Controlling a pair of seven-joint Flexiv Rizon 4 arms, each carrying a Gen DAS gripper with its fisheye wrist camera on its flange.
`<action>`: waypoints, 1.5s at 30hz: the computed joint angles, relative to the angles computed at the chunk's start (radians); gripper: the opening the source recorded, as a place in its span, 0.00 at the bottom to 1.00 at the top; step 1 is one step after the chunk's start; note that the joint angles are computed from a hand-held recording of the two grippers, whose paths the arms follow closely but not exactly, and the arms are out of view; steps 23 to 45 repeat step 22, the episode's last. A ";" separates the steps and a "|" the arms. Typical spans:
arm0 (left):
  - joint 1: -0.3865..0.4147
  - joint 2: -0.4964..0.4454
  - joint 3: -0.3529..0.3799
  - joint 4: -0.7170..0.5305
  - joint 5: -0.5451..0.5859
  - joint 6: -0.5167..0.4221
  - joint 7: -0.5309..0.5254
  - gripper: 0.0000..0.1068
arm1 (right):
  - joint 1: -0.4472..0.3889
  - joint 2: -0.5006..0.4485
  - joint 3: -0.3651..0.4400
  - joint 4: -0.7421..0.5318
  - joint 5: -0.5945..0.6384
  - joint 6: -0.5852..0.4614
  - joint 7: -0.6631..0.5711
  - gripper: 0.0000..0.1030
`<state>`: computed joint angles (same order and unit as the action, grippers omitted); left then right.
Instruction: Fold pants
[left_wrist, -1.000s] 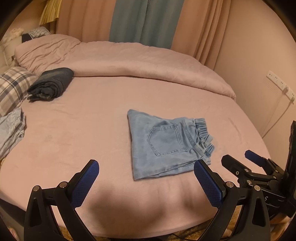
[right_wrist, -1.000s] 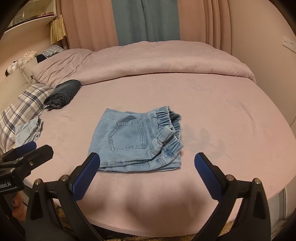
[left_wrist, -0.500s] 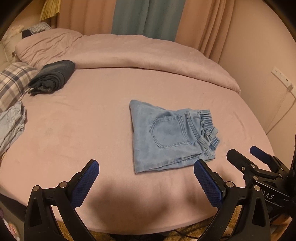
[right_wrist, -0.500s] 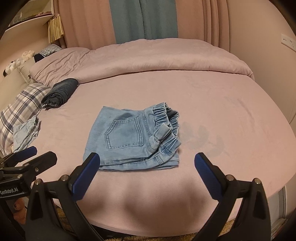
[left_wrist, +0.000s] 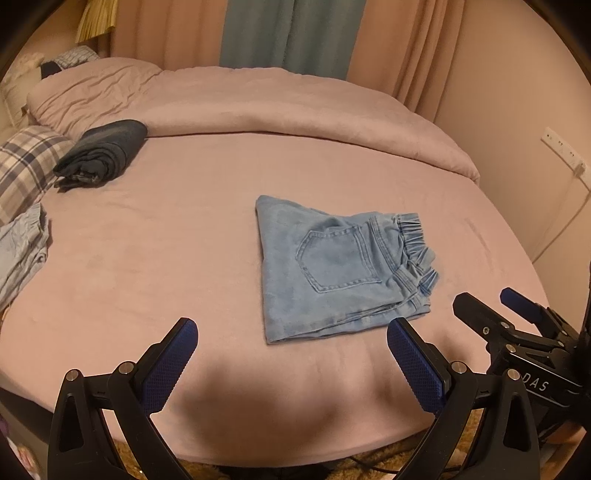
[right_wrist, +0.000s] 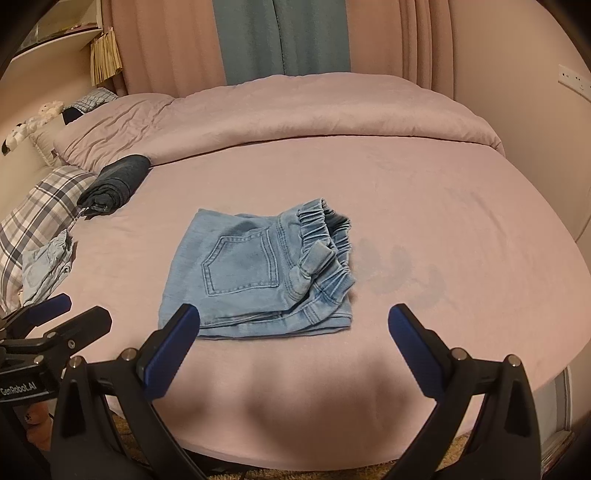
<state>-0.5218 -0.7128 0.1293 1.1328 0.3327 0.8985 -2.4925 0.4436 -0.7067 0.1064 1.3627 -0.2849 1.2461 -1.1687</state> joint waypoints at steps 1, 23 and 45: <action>0.002 0.001 -0.003 0.003 -0.002 0.005 0.001 0.95 | 0.000 0.000 0.000 0.000 0.000 0.000 0.000 1.00; -0.001 0.005 0.002 0.014 -0.005 0.042 -0.008 0.95 | 0.002 -0.003 -0.014 -0.005 -0.009 -0.011 0.014 1.00; -0.001 0.005 0.002 0.014 -0.005 0.042 -0.008 0.95 | 0.002 -0.003 -0.014 -0.005 -0.009 -0.011 0.014 1.00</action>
